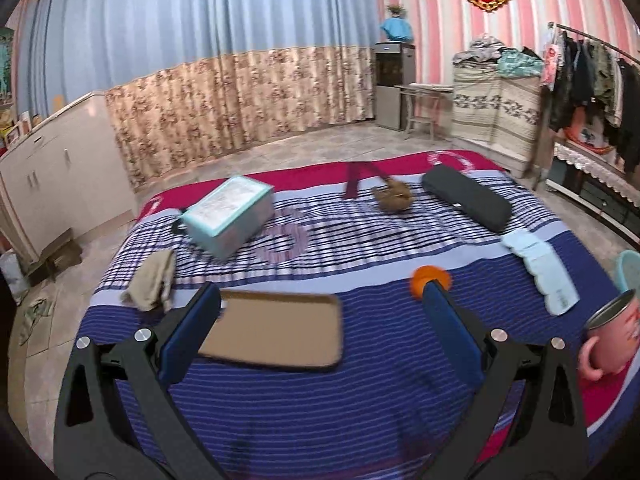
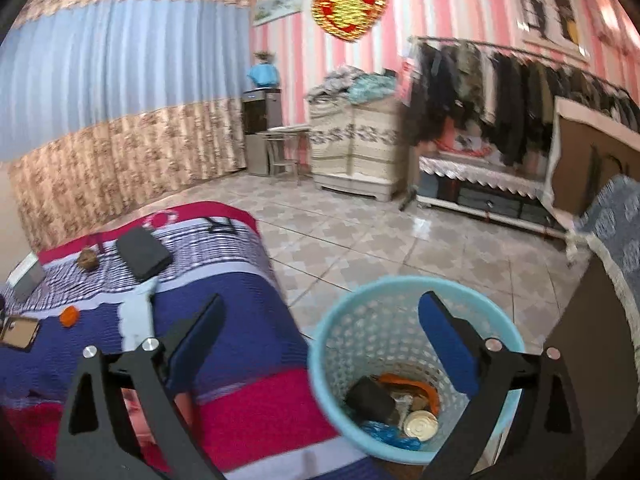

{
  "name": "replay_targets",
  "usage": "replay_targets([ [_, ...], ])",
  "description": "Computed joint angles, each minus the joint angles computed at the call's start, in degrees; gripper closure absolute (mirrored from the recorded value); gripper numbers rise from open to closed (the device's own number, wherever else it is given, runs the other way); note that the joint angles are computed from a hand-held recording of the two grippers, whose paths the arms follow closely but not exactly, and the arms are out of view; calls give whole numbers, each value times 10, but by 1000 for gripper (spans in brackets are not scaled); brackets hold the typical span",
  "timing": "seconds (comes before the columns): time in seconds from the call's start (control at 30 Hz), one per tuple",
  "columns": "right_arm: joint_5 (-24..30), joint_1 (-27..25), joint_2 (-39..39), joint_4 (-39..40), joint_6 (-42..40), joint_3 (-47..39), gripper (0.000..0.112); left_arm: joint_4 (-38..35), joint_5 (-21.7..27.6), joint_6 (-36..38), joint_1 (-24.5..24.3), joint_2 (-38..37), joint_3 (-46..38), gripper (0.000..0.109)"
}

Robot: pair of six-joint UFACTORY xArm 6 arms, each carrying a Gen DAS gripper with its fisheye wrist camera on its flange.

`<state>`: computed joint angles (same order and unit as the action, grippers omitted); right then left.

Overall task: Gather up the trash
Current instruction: 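Move both open tools back over the bed toward the tan phone case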

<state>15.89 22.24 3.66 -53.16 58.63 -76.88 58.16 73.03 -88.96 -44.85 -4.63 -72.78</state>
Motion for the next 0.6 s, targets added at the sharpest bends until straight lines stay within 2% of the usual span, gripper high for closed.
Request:
replay_targets([
  [0.33, 25, 89, 46, 91, -104, -61, 16, -10, -12, -35, 14, -50, 77, 11],
  [0.6, 46, 159, 135, 180, -188, -150, 14, -18, -21, -44, 27, -76, 117, 11],
])
